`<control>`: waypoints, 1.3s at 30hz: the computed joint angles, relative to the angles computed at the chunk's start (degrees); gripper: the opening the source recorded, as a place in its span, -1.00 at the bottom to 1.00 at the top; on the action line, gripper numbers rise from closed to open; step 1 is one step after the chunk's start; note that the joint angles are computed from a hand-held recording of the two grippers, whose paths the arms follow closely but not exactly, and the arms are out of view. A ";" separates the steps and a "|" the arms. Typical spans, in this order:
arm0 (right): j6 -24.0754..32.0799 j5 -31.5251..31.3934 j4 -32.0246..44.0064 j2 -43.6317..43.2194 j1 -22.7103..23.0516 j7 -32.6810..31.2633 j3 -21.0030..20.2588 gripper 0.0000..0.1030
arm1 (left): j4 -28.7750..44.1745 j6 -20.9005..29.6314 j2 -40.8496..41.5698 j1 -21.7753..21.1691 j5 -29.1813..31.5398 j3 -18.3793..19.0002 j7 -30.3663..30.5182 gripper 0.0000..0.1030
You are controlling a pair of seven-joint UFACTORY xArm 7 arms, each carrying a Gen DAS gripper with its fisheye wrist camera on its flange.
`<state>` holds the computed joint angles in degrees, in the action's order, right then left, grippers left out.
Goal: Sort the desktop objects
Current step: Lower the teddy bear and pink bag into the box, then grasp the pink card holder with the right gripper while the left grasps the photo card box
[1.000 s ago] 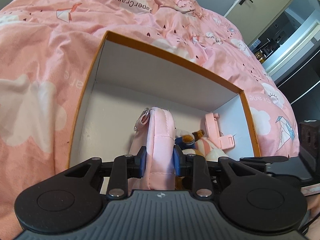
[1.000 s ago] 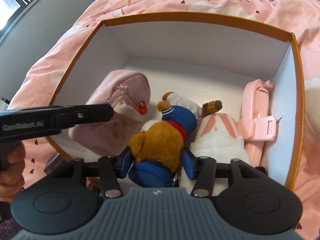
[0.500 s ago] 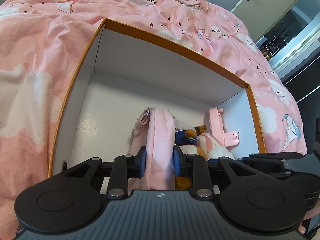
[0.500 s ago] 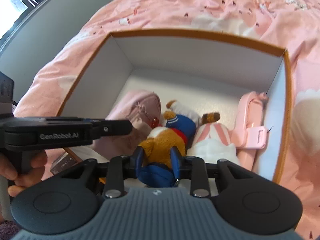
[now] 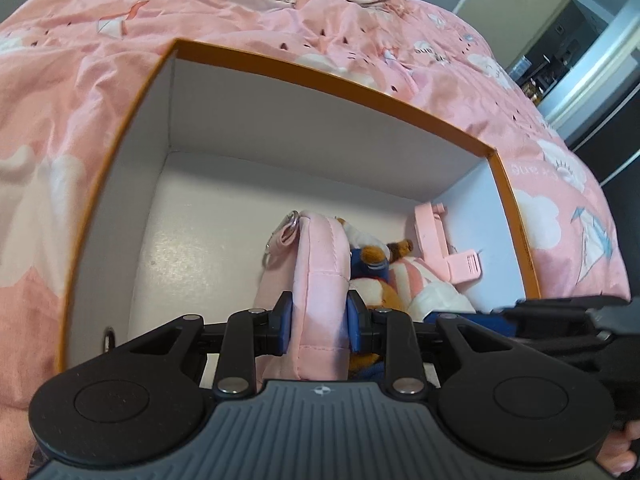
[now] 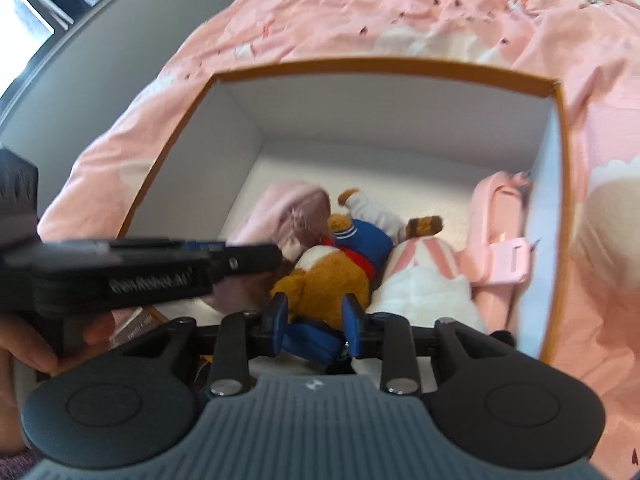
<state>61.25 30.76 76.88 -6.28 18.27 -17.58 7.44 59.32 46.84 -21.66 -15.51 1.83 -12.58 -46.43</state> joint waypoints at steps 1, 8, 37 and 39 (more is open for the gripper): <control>-0.52 -0.46 -0.19 -0.19 -0.02 0.34 0.11 -0.37 | 0.42 0.34 0.44 0.06 0.86 -0.63 -0.23 -0.40; -2.87 0.26 -3.86 -2.87 0.27 0.96 -0.17 -0.37 | 1.33 1.39 1.25 -0.55 2.40 -1.03 -0.64 -0.37; -6.56 8.32 -20.80 -21.54 9.66 -13.65 -2.60 -0.20 | 2.03 26.80 -18.22 -0.45 9.89 -7.55 17.70 0.10; -6.54 7.85 -20.52 -20.42 10.98 -16.75 -2.03 -0.20 | 1.00 29.80 -19.01 -0.74 8.78 -7.35 19.23 0.10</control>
